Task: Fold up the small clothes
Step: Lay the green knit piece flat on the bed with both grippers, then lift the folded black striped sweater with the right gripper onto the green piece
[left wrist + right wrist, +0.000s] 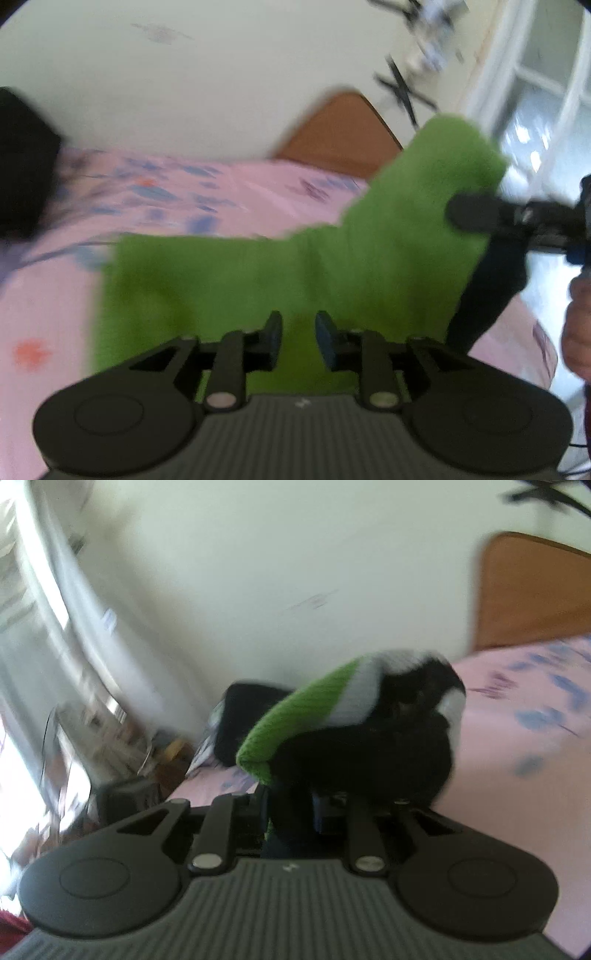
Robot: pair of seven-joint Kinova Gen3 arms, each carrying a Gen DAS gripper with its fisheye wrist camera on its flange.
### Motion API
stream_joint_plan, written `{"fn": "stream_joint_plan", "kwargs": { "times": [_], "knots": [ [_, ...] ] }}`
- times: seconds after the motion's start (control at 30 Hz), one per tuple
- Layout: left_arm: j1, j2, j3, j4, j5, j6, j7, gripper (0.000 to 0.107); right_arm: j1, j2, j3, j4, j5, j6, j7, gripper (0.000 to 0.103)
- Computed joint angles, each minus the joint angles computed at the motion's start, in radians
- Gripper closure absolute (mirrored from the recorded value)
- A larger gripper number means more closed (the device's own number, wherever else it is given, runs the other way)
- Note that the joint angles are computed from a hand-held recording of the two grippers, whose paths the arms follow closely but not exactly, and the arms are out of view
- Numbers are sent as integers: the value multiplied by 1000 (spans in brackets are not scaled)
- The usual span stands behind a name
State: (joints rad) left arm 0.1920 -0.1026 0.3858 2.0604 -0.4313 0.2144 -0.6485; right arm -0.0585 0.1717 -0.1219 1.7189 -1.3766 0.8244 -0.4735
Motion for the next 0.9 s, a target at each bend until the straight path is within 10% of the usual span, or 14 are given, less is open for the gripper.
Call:
{"fn": "stream_joint_plan", "kwargs": {
  "times": [0.43,0.7,0.9],
  "knots": [
    [-195,-363,-64,222,178,2,-17,71,-387,303,44,-439,529,26,-356,87],
    [-258,-317,16,199,251,-8,-119,66,-206,321,-200,-444,623,21,-420,77],
    [-372,-297,145,151,281,23,-159,62,-45,232,-320,-270,419,-79,-202,66]
  ]
}}
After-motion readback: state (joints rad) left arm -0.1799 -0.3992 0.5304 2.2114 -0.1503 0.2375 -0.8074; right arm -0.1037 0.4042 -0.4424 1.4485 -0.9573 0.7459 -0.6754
